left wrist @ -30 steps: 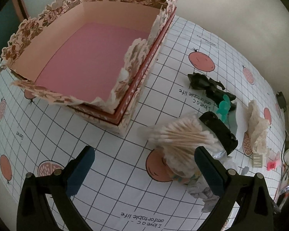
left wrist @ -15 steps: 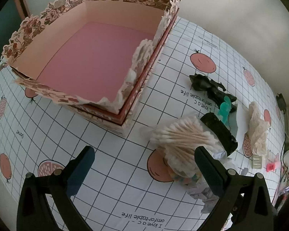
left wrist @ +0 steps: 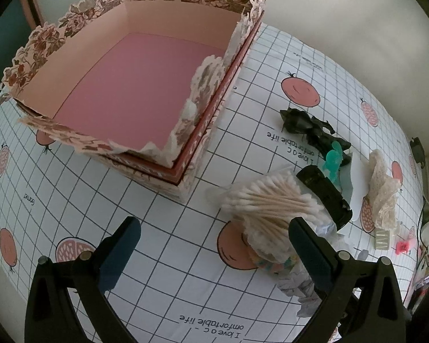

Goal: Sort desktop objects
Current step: 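Close the right tool on the crumpled white paper while the left tool approaches the swab bag, then close the left tool on the cotton swab bag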

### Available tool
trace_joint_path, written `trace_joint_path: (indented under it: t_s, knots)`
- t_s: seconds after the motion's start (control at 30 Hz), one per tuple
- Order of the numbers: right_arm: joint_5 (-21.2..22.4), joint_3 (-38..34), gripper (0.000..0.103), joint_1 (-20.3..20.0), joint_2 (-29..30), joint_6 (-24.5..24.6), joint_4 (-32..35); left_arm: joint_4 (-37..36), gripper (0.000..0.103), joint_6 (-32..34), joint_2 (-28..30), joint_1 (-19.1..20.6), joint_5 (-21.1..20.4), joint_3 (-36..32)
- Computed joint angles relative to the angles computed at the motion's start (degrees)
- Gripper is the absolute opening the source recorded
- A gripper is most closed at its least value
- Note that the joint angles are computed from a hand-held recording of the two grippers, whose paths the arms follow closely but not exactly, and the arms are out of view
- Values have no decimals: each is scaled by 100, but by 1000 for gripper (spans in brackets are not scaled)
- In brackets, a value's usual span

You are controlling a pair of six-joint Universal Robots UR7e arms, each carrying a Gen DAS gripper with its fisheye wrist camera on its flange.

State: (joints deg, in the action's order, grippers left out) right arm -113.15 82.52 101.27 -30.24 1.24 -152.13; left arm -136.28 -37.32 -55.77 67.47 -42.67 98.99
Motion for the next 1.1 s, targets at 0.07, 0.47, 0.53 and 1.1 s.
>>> trace_joint_path:
  t_s: [0.07,0.47,0.53,1.1]
  knots:
    - [99,24,93,-22,-30,16,7,-47,103,33,15,2,-19,-2]
    - [448,126,76,-78,-135,12,-37,-706,103,419,5,37,-471,104]
    - [470,154,74,-84,-156,5,-74,-790,103,456,4,52,-569,117]
    - [262,324,72,-161,-342,175,-655,-1104,103,675,225,79,-897,-18]
